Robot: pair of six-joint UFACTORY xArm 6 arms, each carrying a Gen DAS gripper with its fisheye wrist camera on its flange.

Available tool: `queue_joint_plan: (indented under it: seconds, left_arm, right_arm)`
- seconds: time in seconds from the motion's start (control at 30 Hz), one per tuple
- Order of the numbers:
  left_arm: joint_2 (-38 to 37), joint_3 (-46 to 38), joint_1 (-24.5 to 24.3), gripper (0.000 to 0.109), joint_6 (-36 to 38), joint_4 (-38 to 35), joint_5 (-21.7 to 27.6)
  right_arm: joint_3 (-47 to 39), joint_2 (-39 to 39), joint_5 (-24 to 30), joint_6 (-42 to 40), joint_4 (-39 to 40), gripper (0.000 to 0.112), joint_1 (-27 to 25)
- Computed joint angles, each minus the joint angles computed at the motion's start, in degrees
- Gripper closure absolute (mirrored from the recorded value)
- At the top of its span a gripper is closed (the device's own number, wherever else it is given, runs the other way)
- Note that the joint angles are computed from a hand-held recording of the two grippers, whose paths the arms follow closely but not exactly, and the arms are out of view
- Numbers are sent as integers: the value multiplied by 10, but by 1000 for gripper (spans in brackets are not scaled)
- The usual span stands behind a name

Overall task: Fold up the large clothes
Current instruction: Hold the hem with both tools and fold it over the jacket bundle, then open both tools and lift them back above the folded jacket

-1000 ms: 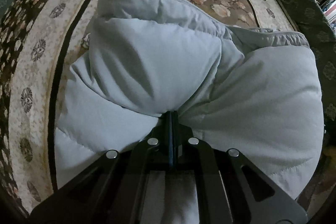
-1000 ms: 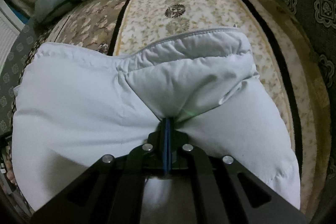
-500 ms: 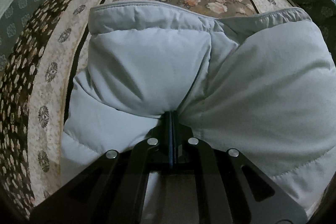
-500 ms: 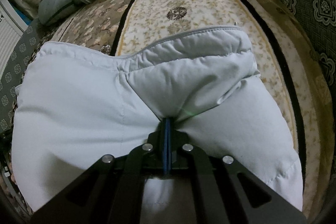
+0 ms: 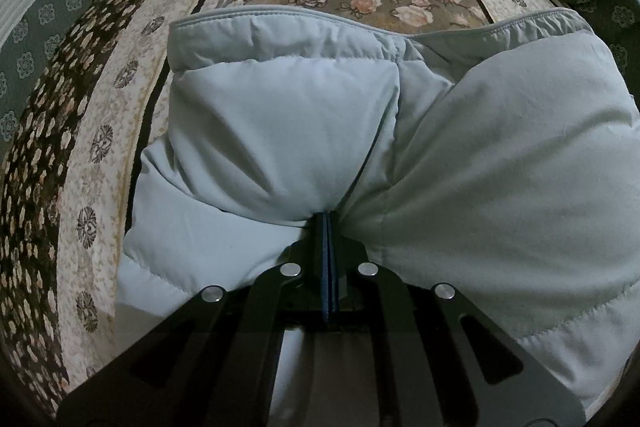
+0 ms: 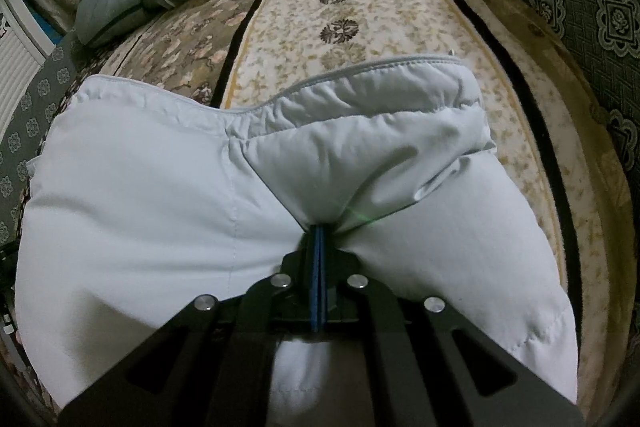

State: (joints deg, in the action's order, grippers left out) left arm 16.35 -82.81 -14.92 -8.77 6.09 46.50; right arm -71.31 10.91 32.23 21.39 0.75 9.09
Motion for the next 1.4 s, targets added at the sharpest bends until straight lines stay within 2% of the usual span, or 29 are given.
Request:
queue_joint_plan:
  seconds: [0.2, 0.3, 0.37, 0.43, 0.47, 0.5, 0.53, 0.57, 0.6, 0.63, 0.7, 0.83, 0.9, 0.93, 1.03, 1.1, 1.17, 1.23, 1.37, 1.4]
  left_arm:
    - [3, -2, 0, 105, -1, -8, -2]
    - [3, -9, 1, 106, -10, -10, 5]
    - [-13, 4, 1, 106, -4, -5, 0]
    - [-44, 26, 6, 107, 5, -28, 0]
    - [-64, 42, 10, 95, 12, -44, -5]
    - [-80, 56, 12, 72, 20, -57, -13]
    - [-109, 82, 13, 58, 26, -66, -26]
    - [-138, 107, 11, 33, 17, -52, -40]
    - [-165, 132, 8, 19, -1, -24, -54]
    - [-209, 173, 5, 17, -14, 8, -81]
    - [-266, 221, 8, 13, -4, 7, -101]
    - [-367, 292, 35, 9, 29, -59, -67]
    - [-409, 326, 46, 8, 52, -94, -56]
    - [-423, 347, 49, 8, 42, -80, -64]
    - [-417, 391, 57, 8, -16, 2, -119]
    - [-391, 395, 67, 8, 0, -19, -139]
    - [-374, 396, 72, 8, -6, -9, -162]
    - [-362, 402, 77, 8, -3, -7, -189]
    - [-339, 404, 79, 8, 58, -59, -229]
    - [-335, 405, 79, 8, 67, -66, -238]
  right_arm:
    - [0, 2, -3, 0, -1, 112, 0]
    - [-6, 2, 9, 15, -36, 112, 2]
    - [-3, -14, 20, 27, -71, 111, 6]
    - [19, -50, 18, 23, -47, 106, 8]
    - [35, -72, 12, 16, -35, 105, 9]
    - [58, -103, 2, 14, -38, 102, 12]
    - [78, -130, -7, 25, -53, 91, 16]
    - [102, -161, -16, 32, -63, 52, 19]
    - [138, -207, -28, 45, -77, 31, 23]
    - [173, -249, -43, 63, -101, 31, 26]
    - [222, -323, -35, 47, -100, 31, 34]
    - [307, -453, 18, 32, -55, 26, 37]
    - [335, -487, 43, 19, -41, 22, 34]
    - [347, -496, 48, 17, -48, 21, 31]
    - [378, -481, 24, 53, -100, 19, 11]
    - [391, -454, -26, 68, -117, 19, -6]
    - [386, -408, -66, 107, -174, 19, -23]
    - [382, -378, -91, 126, -209, 19, -33]
    - [383, -342, -164, 108, -196, 12, -53]
    - [383, -332, -178, 91, -171, 12, -59]
